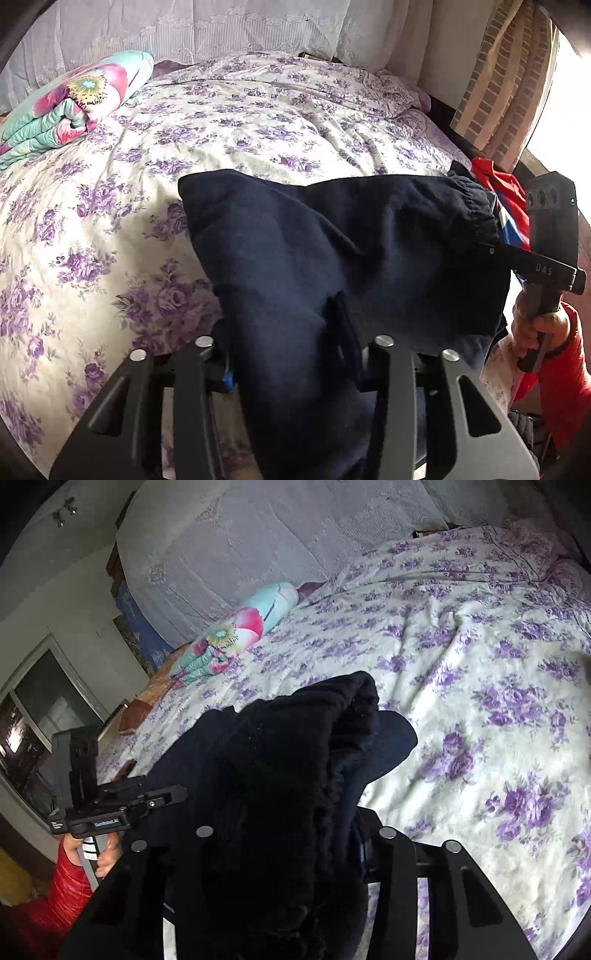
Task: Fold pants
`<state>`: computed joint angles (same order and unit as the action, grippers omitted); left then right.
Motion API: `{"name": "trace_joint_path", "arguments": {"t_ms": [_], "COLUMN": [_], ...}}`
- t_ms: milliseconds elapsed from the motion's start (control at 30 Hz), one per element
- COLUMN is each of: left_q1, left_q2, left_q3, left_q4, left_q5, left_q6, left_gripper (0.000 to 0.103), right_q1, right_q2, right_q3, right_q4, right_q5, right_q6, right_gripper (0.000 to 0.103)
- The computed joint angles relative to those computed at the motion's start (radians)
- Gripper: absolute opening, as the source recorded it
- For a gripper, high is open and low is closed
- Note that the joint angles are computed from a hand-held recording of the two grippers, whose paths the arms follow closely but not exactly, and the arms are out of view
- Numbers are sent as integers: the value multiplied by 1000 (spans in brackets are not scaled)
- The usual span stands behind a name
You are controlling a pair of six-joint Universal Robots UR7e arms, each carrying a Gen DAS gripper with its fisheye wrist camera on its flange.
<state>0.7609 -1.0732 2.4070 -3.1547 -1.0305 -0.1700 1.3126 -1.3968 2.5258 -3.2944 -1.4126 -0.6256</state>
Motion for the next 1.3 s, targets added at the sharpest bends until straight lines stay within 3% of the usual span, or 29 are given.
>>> {"name": "trace_joint_path", "arguments": {"t_ms": [100,233,333,433,600,633,700,767,800,867,900,933,967,1033,1067,1133,1200,1300], "left_q1": [43,18,56,108,201,218,262,301,321,352,360,366,371,381,383,372,375,367], "left_q2": [-30,41,116,227,492,549,673,775,814,816,780,752,729,681,665,681,713,715], "left_q3": [-37,-144,-309,-531,-1008,-1106,-1315,-1461,-1508,-1493,-1439,-1386,-1334,-1258,-1238,-1256,-1340,-1336], "left_q4": [-23,-80,-60,-47,11,36,130,223,275,304,258,186,111,74,87,163,305,277], "left_q5": [-92,23,52,63,108,127,178,258,290,261,215,191,192,166,152,230,258,284], "left_q6": [32,139,218,333,481,479,446,410,393,340,308,277,247,176,166,190,191,222], "left_gripper": [25,25,25,25,26,27,40,42,48,61,77,86,89,89,89,93,98,98], "right_q1": [68,141,191,223,244,243,225,210,196,151,126,112,112,155,178,213,217,214], "right_q2": [3,65,160,287,578,641,759,863,909,922,888,856,846,847,857,931,1012,986], "right_q3": [-61,-183,-355,-577,-1050,-1149,-1324,-1443,-1480,-1476,-1431,-1380,-1347,-1311,-1316,-1413,-1535,-1512], "right_q4": [40,55,74,111,175,198,250,240,212,210,215,178,99,-49,-60,44,229,249], "right_q5": [-38,-78,-114,-147,-195,-216,-242,-341,-389,-359,-281,-227,-214,-315,-367,-528,-660,-636], "right_q6": [-8,13,46,85,154,162,204,248,245,315,399,442,443,319,218,106,84,122], "right_gripper": [41,38,38,38,38,38,40,56,59,71,71,71,71,78,96,99,99,99]}}
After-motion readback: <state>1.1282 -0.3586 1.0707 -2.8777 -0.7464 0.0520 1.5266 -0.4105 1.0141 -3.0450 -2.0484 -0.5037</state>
